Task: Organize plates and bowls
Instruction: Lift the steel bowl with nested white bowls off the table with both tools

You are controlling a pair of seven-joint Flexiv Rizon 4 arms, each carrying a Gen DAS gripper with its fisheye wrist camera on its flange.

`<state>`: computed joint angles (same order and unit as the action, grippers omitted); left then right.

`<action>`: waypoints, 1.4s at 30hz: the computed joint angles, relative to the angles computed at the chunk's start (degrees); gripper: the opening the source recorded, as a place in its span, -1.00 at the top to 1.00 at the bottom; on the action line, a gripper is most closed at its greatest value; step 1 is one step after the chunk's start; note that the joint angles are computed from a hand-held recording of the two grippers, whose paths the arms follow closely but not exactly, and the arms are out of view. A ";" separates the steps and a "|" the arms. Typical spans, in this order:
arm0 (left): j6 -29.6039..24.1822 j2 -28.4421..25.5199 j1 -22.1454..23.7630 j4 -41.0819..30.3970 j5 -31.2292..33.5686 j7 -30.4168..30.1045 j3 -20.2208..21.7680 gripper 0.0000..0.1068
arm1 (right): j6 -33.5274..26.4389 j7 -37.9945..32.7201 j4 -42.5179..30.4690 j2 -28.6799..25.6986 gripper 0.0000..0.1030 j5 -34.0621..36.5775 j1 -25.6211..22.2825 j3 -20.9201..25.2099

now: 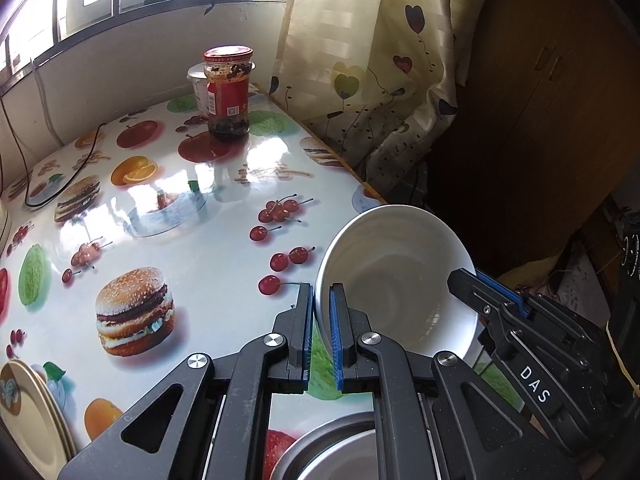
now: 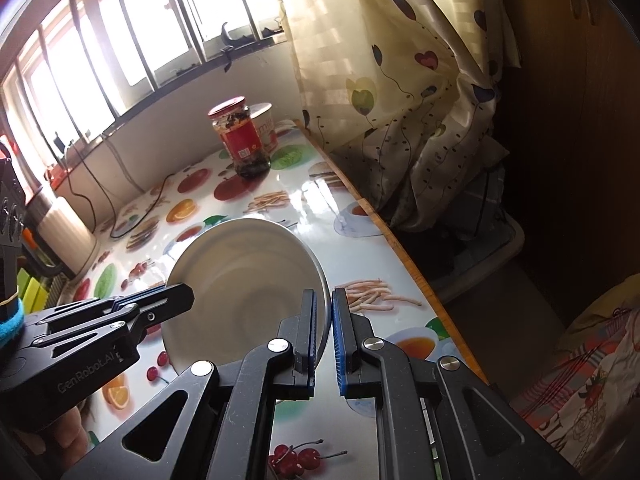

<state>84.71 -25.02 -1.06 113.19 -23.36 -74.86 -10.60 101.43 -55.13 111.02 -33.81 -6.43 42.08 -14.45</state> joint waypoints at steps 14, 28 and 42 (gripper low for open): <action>4.72 5.00 4.73 7.24 -4.72 3.57 -6.55 0.85 | 2.53 -2.17 5.56 4.12 0.83 4.05 8.04 -6.00; 10.17 10.16 14.78 15.89 -11.95 8.50 -19.84 0.85 | 4.14 -5.97 10.54 7.39 0.83 10.23 17.28 -12.04; 13.59 13.28 31.26 22.87 -7.43 3.10 -36.74 0.85 | 5.58 -9.11 14.39 9.36 0.83 15.61 24.81 -16.25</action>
<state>98.30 -11.74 30.20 136.06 -30.79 -71.76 -47.35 107.01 -64.24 125.41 -24.45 9.18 66.89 -30.70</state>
